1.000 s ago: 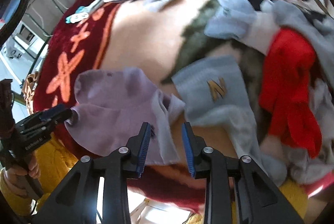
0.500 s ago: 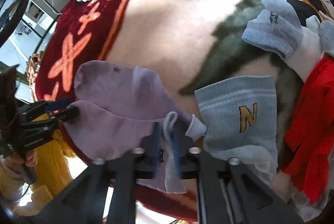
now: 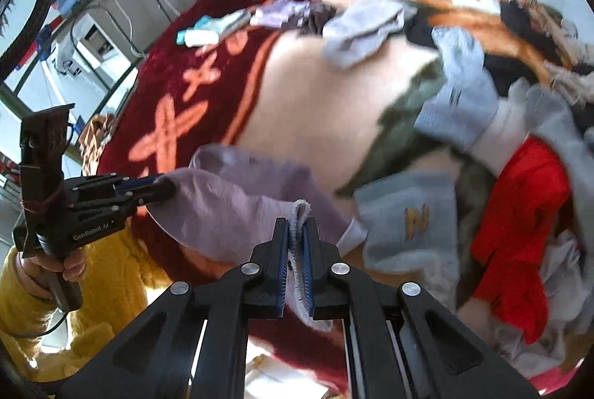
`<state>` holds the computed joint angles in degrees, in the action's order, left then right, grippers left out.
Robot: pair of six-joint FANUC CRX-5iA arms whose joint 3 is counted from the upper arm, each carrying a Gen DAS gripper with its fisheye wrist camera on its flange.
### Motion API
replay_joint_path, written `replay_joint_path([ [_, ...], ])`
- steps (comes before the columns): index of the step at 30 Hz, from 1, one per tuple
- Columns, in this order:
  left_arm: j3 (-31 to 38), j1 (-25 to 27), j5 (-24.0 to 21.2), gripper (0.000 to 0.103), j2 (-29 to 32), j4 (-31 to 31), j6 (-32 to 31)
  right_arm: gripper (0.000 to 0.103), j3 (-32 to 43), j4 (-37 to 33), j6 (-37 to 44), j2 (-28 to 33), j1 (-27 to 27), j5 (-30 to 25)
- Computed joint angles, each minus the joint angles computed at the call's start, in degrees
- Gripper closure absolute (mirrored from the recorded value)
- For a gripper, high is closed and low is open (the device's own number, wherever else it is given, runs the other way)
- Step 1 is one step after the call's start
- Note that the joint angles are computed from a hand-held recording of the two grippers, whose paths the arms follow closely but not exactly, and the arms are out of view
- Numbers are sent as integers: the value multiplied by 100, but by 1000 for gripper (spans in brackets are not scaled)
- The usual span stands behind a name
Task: Organize soft objects
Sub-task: 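Lift the sock pair with the left tool, fold toward the right tool, release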
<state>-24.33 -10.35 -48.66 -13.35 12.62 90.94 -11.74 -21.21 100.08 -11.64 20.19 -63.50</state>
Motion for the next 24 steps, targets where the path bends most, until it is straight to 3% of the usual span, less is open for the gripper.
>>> replay_joint_path([
  [7, 700, -101, 492, 90, 562, -630, 261, 95, -159, 865, -410, -132, 443, 1092],
  [10, 868, -114, 490, 90, 788, -893, 381, 95, -346, 1113, -322, -172, 658, 1385],
  [16, 520, -52, 408, 89, 695, -1012, 550, 95, -769, 904, 286, -302, 806, 1214],
  [19, 227, 69, 378, 81, 498, -950, 639, 95, -948, 786, 585, -351, 813, 966],
  [24, -20, 149, 289, 74, 237, -882, 710, 95, -1322, 1204, 501, -436, 1086, 742],
])
